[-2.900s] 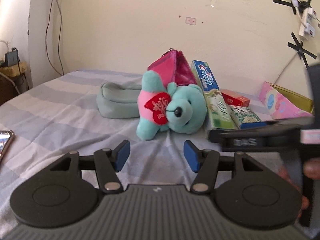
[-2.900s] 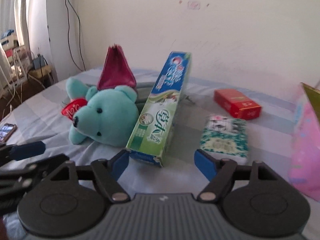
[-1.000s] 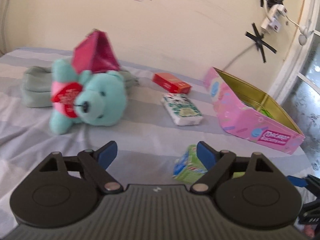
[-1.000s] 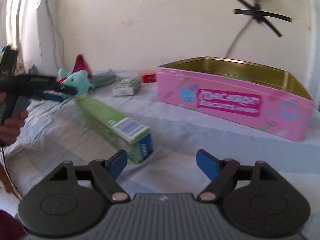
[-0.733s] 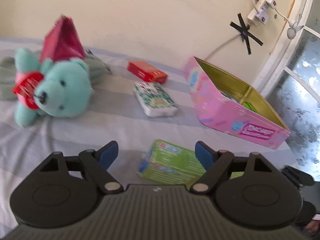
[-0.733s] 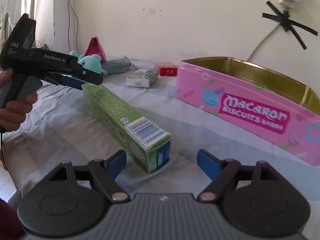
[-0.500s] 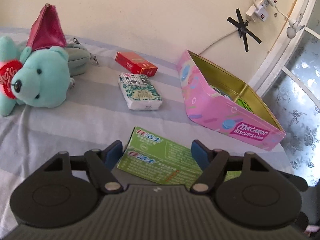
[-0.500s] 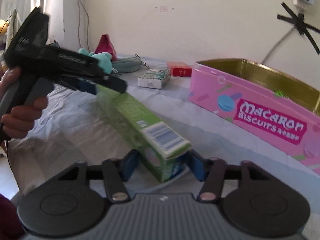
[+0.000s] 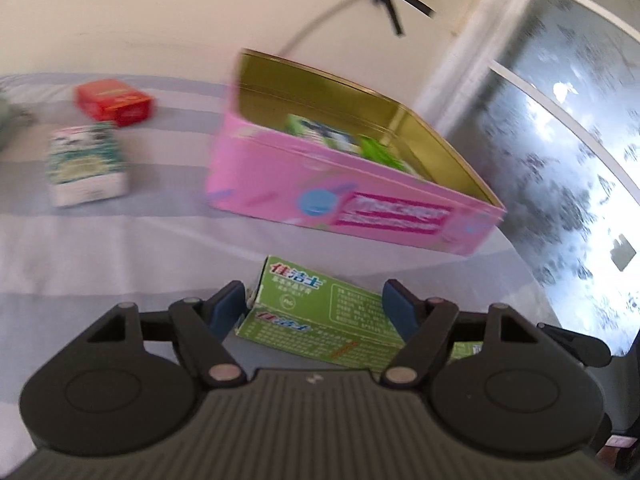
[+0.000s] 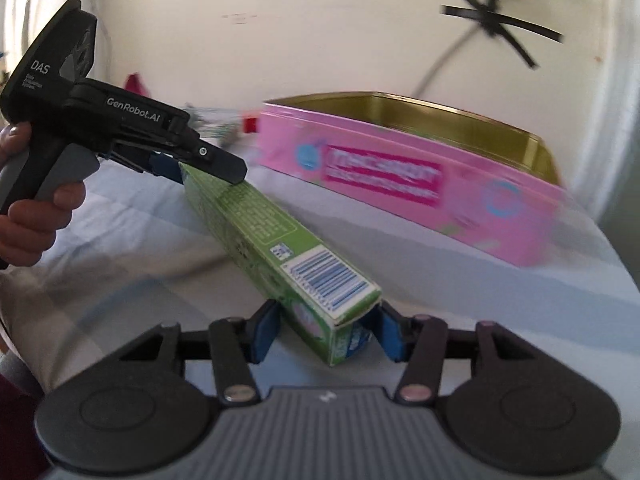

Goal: Organize objects
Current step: 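Carry both boxes into the pink tin and open both grippers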

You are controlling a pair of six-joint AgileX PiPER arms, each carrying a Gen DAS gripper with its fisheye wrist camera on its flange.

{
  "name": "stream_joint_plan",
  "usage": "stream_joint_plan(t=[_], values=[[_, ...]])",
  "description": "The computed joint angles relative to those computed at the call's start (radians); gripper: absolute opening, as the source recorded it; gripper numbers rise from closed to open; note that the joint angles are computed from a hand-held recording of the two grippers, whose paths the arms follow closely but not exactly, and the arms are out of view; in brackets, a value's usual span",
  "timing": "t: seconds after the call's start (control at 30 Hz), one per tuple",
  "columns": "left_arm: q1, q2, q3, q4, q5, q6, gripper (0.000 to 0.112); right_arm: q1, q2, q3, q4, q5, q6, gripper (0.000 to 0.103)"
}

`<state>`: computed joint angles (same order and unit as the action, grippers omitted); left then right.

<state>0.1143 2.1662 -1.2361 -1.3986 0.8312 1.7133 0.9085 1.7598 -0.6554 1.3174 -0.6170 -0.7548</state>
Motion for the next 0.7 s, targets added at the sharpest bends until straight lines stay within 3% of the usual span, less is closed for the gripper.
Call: stream_joint_plan(t=[0.3, 0.43, 0.63, 0.7], values=[[-0.051, -0.083, 0.051, -0.052, -0.017, 0.055, 0.077, 0.072, -0.011, 0.089, -0.068, -0.178, 0.147, 0.050], [-0.064, -0.143, 0.041, -0.124, -0.018, 0.103, 0.077, 0.043, -0.037, 0.075, -0.126, -0.253, 0.126, 0.050], [-0.130, -0.115, -0.108, -0.162, -0.066, 0.036, 0.077, -0.087, -0.013, -0.016, -0.222, -0.276, 0.024, 0.050], [-0.160, -0.097, -0.145, -0.188, -0.099, 0.037, 0.077, -0.140, 0.000, -0.056, -0.247, -0.247, -0.011, 0.050]])
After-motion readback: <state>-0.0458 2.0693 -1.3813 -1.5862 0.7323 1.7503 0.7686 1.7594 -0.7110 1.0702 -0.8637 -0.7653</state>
